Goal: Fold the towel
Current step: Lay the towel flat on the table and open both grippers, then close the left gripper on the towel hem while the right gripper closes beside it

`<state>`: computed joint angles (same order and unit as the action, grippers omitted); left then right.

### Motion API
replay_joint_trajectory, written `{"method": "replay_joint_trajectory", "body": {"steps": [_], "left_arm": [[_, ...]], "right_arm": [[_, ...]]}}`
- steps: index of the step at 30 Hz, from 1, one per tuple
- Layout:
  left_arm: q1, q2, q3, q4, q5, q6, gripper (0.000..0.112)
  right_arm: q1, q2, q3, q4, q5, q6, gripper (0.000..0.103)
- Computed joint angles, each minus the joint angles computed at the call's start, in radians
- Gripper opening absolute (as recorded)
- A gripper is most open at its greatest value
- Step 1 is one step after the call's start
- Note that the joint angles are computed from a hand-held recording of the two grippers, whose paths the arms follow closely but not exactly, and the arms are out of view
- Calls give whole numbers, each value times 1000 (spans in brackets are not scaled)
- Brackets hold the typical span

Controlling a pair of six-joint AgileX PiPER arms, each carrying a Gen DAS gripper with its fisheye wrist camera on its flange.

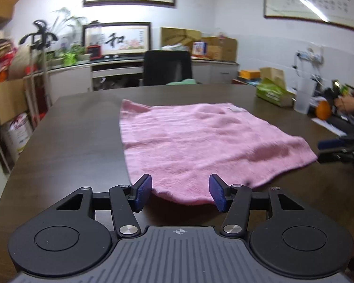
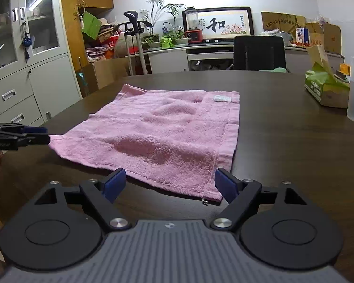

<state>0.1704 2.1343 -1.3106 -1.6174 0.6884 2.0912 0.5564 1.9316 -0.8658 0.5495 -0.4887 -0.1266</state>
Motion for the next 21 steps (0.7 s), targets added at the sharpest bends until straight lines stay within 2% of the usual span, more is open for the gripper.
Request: {"method": "replay_joint_trajectory", "body": {"steps": [5,10,17,21], "left_arm": [[4,9,-17,33,0,-26,59],[21,7,-25,62,1,-31,70],[28,35,-79,167,18,-205,70],[11,48,-105,221,-3,-319,70]], "right_arm": [[-7,19,-17,-33,8,28,87],[-14,13,-2,-53,-3,57,89],[-20,17,1,-63,-10,86,90],[-19,16,8,-53,-22,86,92]]}}
